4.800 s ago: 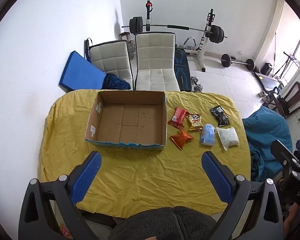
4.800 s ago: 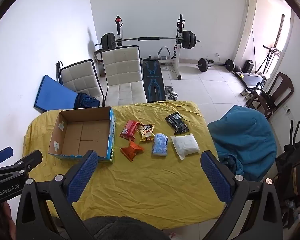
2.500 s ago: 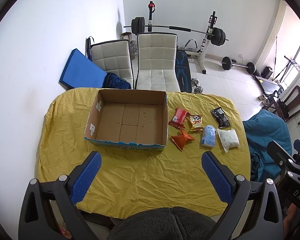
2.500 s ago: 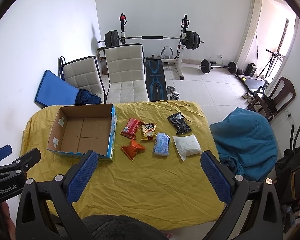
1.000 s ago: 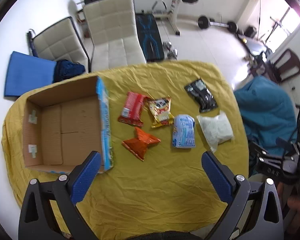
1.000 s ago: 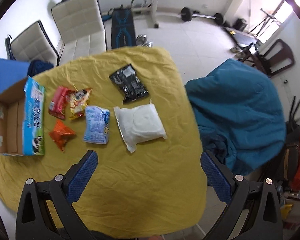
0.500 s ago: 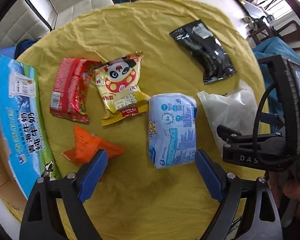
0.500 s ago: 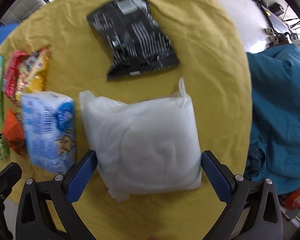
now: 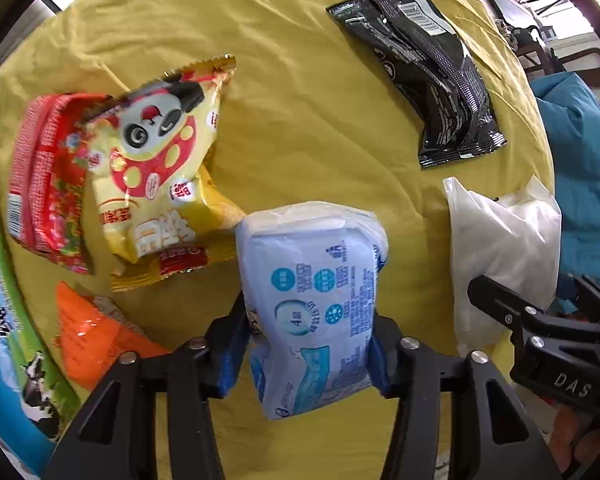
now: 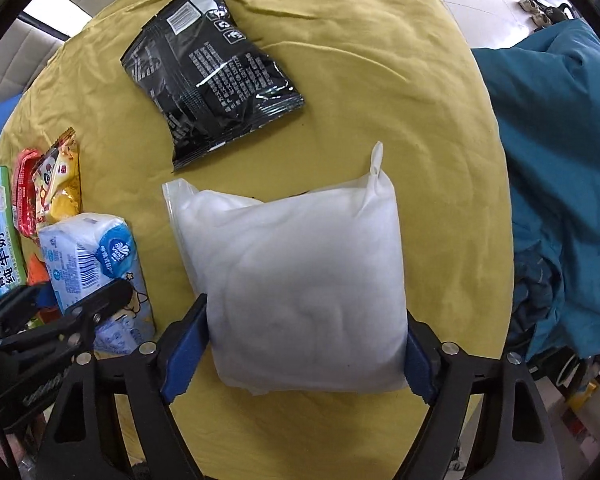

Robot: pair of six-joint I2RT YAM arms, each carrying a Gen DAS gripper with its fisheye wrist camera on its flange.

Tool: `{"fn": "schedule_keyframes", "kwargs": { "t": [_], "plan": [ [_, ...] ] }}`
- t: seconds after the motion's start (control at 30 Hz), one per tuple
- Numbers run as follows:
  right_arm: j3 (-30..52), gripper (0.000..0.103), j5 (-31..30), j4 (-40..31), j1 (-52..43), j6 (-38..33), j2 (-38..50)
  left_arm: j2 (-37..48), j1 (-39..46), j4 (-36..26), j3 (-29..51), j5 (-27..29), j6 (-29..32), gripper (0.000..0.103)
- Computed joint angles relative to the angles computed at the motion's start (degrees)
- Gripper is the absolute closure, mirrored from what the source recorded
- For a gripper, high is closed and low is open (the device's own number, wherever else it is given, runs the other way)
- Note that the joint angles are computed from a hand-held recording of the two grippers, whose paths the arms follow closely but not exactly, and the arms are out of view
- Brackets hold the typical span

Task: Organize soft objects
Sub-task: 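Grasp the light-blue pack with the left tool while the right tool grasps the white pouch, then lower both packs into the box and open both tools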

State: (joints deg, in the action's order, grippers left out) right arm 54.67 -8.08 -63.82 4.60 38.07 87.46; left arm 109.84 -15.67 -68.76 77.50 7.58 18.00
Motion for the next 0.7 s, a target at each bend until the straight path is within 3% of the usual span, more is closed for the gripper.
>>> {"fn": "schedule_keyframes", "kwargs": {
  "t": [0.2,0.43,0.6,0.7],
  "plan": [
    [1.9,0.029,1.6,-2.4,3.1,3.2,-1.9,-6.5,0.4,1.4,-4.2,-0.3,0.0,0.066],
    [3.6,0.033,1.0,-5.1,6.8,9.2,-6.1,-14.1,3.5,-3.4,-4.3,-0.2,1.5,0.066],
    [8.1,0.033,-0.6,-8.1,9.6,14.0,-10.3,-20.6,11.2,-8.8,-4.2,2.1,7.3,0.066],
    [14.9,0.033,-0.4,-9.6,14.3,19.0,-9.4,-20.0,18.2,-14.0,1.8,4.1,13.0,0.066]
  ]
}}
